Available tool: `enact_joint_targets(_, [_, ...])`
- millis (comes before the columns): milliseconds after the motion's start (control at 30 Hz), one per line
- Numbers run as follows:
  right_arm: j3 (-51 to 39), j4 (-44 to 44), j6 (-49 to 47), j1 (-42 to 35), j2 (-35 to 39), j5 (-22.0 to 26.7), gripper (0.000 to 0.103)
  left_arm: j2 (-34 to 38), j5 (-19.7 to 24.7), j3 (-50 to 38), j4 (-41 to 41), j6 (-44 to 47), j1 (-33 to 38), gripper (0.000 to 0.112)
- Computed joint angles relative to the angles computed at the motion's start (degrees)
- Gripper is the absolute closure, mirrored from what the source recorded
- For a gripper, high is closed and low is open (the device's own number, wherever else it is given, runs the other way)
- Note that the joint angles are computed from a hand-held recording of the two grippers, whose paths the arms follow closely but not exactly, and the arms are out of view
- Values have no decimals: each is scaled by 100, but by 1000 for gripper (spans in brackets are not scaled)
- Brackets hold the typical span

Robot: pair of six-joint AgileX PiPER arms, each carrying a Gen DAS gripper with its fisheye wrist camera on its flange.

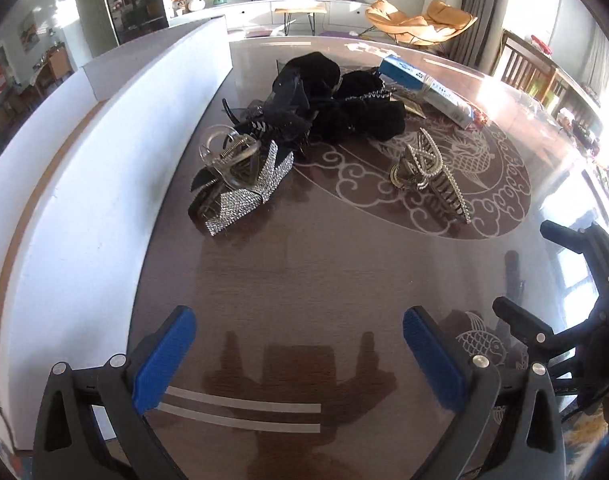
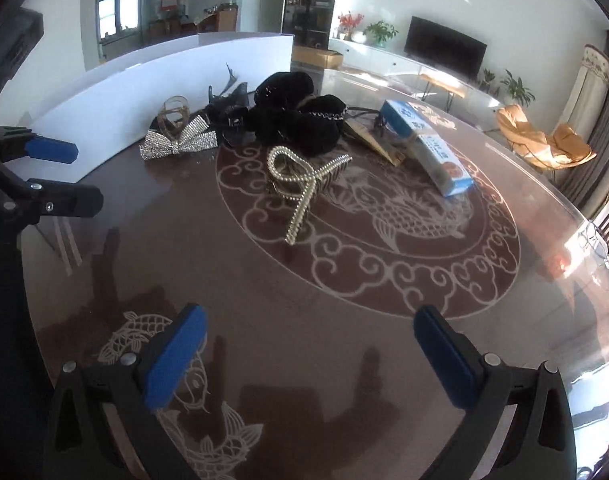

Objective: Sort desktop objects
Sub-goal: 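Move the right tool to the pearl hair clip and grasp it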

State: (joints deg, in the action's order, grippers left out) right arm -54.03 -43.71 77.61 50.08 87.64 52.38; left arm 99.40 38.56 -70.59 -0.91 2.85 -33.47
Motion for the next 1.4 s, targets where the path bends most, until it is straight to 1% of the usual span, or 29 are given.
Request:
enact_joint_targets(133, [250,-104,541,127,-63,-18,0,353,-160,6,336,-721,-118,9])
enact_joint_targets(167, [257,-86,560,89,-75,-77,0,283,-378,140,446,-874,-139,9])
enact_joint_targets(233, [211,53,500,-96,-62,-295,0,216,-490,230,428,-895,-81,9])
enact_joint_targets(267, [248,172,474,-216,-92,-485,0,172,-537,278,488,-926,-96,9])
enact_joint_targets(433, [157,169,535,-223,-15,-431,0,-112,-988,681,522,-921,-108,9])
enact_joint_targets(467, [155,169,541,-220,-7,-434,0,-266,-1082,875,453,-833,-48,9])
enact_joint_targets(567, [138,169,551,-210,7,-425,0,-398,-1101,959,433,-811,-33,9])
enact_joint_targets(633, [138,171,546,-212,5,-423,0,-481,-1216,1078,479,-882,-40,9])
enact_joint_targets(700, [132,169,550,-211,16,-423,0,-455,-1337,1122,615,-1062,-81,9])
enact_joint_targets(833, [137,171,544,-223,9,-438,0,-457,-1327,1114,613,-1050,-84,9])
enact_joint_targets(867, [109,166,521,-271,55,-475,0,-311,-1431,1082,758,-1253,-148,9])
enact_joint_targets(900, [77,148,493,-310,112,-518,0,-307,-1441,1089,811,-1330,-145,9])
enact_joint_targets(933, [-12,182,378,-377,161,-544,0,-344,-1418,1104,874,-1420,-141,9])
enact_joint_targets(967, [-115,213,265,-460,236,-580,0,-242,-1593,1174,926,-1485,-80,9])
enact_joint_targets(1033, [-371,278,25,-664,438,-662,0,-262,-1585,1201,1106,-1755,-40,9])
enact_joint_targets(1067, [-529,320,-90,-767,561,-689,0,-165,-1725,1255,1295,-2012,-31,9])
enact_joint_targets(1200, [-1241,503,-572,-1133,1103,-753,0,-114,-1719,1248,1657,-2553,32,9])
enact_joint_targets(1300, [-1728,686,-1037,-1362,1446,-832,0,-112,-1706,1250,1756,-2694,51,9])
enact_joint_targets(1367, [-1897,691,-1034,-1414,1549,-775,1,-157,-1719,1305,1754,-2684,78,9])
enact_joint_targets(1400, [-1889,553,-838,-1381,1530,-737,10,-161,-1723,1314,1750,-2682,83,9])
